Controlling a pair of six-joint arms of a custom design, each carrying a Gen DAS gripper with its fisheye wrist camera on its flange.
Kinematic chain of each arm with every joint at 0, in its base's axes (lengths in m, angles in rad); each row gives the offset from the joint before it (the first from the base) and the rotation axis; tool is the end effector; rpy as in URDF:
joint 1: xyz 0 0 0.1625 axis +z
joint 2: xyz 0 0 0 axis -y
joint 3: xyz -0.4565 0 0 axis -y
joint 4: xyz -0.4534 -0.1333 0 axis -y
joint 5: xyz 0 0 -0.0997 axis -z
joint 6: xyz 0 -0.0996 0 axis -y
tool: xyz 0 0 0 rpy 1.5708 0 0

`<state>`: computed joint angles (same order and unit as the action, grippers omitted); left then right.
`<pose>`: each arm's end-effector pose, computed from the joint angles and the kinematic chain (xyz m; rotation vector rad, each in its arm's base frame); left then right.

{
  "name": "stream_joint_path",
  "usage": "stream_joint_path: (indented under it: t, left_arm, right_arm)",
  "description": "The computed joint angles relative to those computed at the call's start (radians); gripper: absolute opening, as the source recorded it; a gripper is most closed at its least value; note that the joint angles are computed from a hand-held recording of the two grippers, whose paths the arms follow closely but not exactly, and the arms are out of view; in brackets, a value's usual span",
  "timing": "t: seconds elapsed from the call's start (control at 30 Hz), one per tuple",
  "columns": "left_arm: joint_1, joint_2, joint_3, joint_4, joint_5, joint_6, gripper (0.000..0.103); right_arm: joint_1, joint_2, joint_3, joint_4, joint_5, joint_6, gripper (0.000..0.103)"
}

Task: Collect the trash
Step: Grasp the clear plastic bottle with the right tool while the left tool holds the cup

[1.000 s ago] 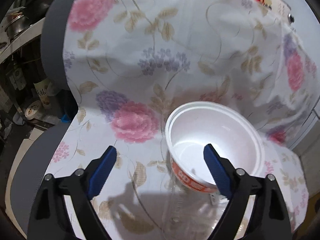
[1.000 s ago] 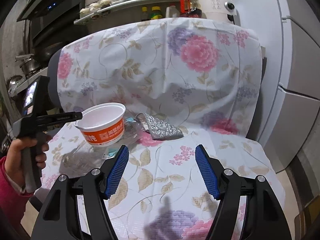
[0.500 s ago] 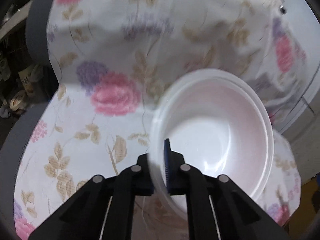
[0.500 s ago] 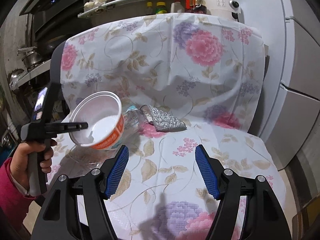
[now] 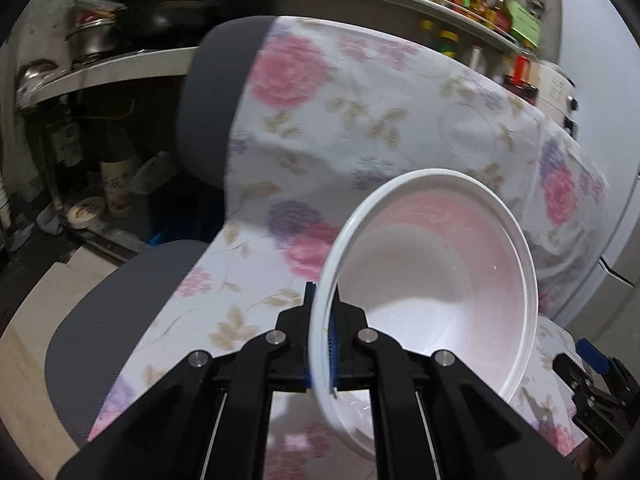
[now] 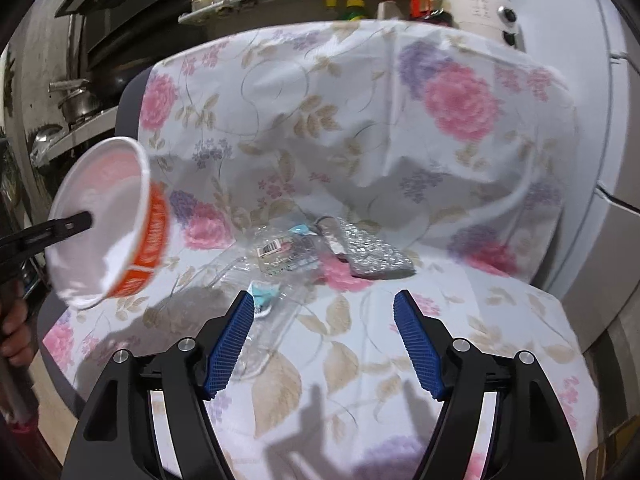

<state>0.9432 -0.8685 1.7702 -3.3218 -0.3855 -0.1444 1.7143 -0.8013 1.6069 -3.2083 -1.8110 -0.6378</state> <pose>-0.2109 -0.6749 0.2055 -0.1108 2.0505 -1.3210 0.2186 -0.7467 0.1719 0.8396 -2.3932 1.0100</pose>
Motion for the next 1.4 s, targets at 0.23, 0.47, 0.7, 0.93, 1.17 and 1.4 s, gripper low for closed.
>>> stream_joint_path:
  t: [0.23,0.47,0.7,0.93,1.17,1.4]
  left_arm:
    - [0.037,-0.011,0.013,0.018,0.001,-0.038,0.003]
    - [0.072,0.002,-0.01,0.028,-0.032,-0.039,0.003]
    - [0.092,0.02,-0.034,0.042,-0.053,-0.043,0.003]
    - [0.093,0.009,-0.023,0.062,-0.047,-0.073,0.003]
    - [0.072,-0.013,0.009,0.045,-0.037,-0.083,0.003]
    - [0.018,-0.05,0.062,0.076,0.001,-0.13,0.003]
  right_arm:
    - [-0.007,0.109,-0.162,0.162,-0.013,0.07,0.03]
    - [-0.017,0.205,-0.326,0.299,-0.035,0.161,0.055]
    - [-0.042,0.277,-0.477,0.513,0.028,0.286,0.059]
    - [-0.04,0.264,-0.445,0.447,0.077,0.284,0.043]
    - [-0.021,0.199,-0.348,0.339,0.097,0.235,0.001]
    - [-0.01,0.051,-0.172,0.239,0.169,0.22,0.0]
